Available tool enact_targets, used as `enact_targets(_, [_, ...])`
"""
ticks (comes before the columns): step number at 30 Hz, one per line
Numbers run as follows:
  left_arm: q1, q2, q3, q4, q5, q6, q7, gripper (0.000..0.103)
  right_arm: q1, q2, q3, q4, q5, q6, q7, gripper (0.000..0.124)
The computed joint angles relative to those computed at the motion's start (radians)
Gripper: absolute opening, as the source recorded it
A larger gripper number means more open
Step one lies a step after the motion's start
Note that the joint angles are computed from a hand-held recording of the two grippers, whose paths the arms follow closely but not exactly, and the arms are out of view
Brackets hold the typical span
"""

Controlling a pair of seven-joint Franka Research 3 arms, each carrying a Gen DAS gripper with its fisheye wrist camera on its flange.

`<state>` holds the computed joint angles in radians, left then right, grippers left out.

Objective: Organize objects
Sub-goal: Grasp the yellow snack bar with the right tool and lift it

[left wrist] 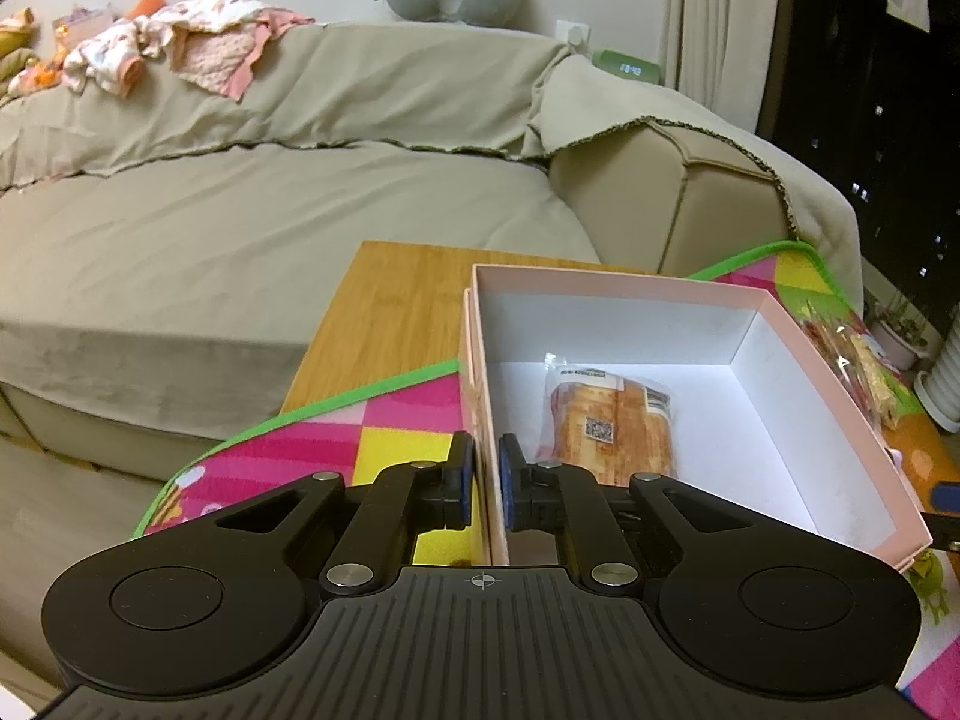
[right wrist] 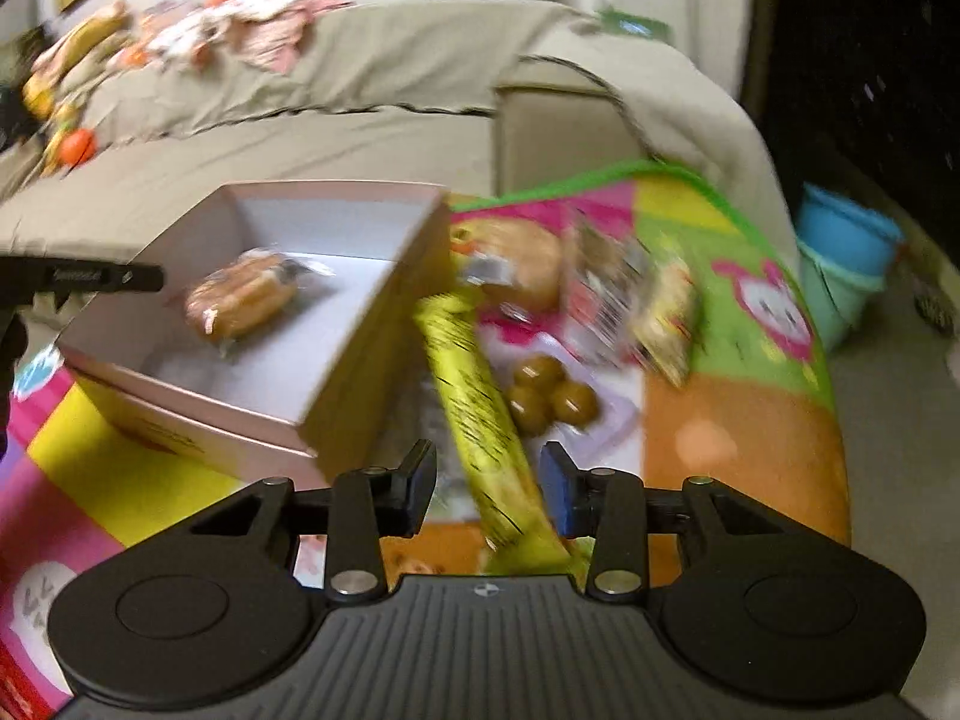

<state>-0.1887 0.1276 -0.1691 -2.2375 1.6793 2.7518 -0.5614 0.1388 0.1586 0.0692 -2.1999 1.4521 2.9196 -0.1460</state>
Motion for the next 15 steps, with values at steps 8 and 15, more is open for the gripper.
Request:
enact_targets(8, [-0.008,-0.006,-0.003,-0.006,-0.055,-0.016,0.05,0.011,0.005,0.105,0.016,0.09,-0.186,0.033,0.161,0.023])
enact_targets(15, [-0.01,-0.007,-0.001,-0.007,-0.046,-0.015,0.046,0.011,-0.067,0.004,0.005,0.047,-0.252,-0.099,0.296,0.021])
